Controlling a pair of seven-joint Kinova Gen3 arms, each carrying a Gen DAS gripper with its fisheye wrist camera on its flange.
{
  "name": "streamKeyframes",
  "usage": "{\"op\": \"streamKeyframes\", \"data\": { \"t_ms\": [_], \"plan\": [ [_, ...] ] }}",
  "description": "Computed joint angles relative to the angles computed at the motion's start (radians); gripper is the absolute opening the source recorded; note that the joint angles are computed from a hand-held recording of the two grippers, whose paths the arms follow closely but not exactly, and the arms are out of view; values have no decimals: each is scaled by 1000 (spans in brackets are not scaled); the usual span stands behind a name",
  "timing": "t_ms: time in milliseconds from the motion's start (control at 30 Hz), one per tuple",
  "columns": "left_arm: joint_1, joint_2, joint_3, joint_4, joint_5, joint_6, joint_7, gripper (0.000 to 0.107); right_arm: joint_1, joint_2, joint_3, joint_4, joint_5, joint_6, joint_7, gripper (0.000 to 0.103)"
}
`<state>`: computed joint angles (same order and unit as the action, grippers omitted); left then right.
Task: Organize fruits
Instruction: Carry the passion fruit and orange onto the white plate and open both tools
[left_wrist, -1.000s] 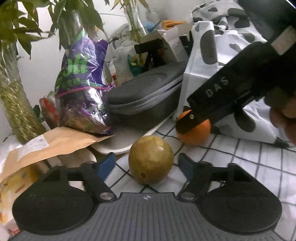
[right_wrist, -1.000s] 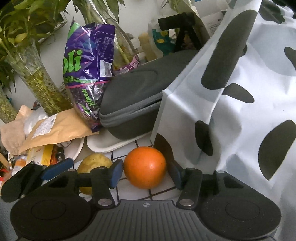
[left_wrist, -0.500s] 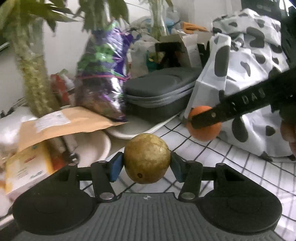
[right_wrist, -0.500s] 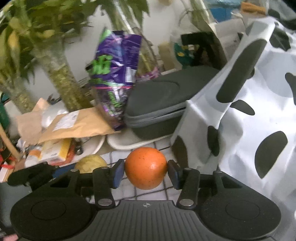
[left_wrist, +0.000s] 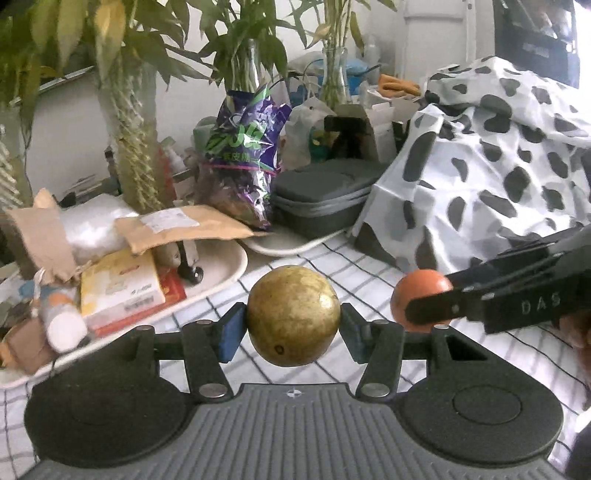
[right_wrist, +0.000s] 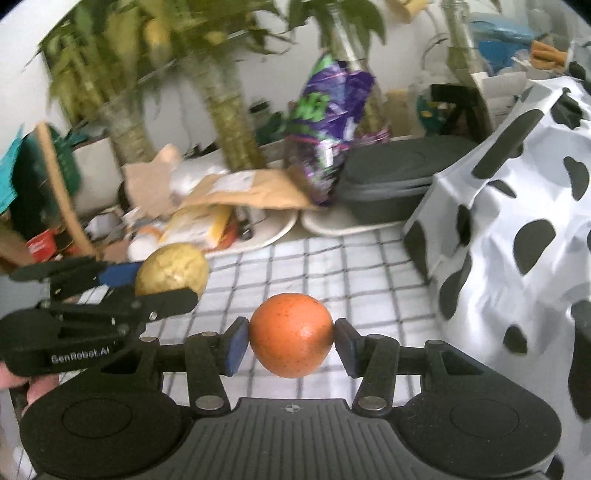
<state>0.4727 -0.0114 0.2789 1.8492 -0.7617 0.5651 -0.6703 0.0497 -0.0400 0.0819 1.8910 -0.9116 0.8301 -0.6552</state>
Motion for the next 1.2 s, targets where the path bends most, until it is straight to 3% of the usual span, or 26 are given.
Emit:
{"op": "streamKeyframes", "data": {
  "t_ms": [200,300,400,533,667,833,900,933,967,1000,1033,1200],
  "plan": [
    [9,-82,50,26,84,84,-20,52,-8,-64,19,35,34,114,28,52],
    [-41,-123,119,31,162,129,-63,52,-21,-94,33,53,54,171,42,52],
    [-3,-162,76,42,284,158,-107,52,-34,-118,35,66,89,203,28,52],
    [-15,-192,55,41,447,216,-178,52,-52,-135,39,75,129,234,-12,52],
    [32,-214,-50,70,610,207,-241,53,-56,-128,44,74,132,268,-69,53],
    [-70,-217,-1,86,729,212,-306,54,-51,-117,31,65,162,282,-178,53],
    [-79,-245,-15,117,772,157,-323,56,-44,-108,36,58,164,294,-225,54],
    [-78,-270,-35,140,811,117,-343,62,-40,-102,44,56,153,307,-228,66],
    [-86,-292,-39,164,834,76,-346,69,-47,-101,71,63,129,320,-216,96],
    [-102,-312,-29,180,843,50,-333,73,-38,-112,80,77,105,316,-200,103],
    [-130,-332,-4,191,837,37,-304,81,-15,-141,70,96,87,296,-171,103],
    [-247,-373,151,169,750,89,-175,81,-29,-210,77,127,114,271,-162,103]
  ]
}}
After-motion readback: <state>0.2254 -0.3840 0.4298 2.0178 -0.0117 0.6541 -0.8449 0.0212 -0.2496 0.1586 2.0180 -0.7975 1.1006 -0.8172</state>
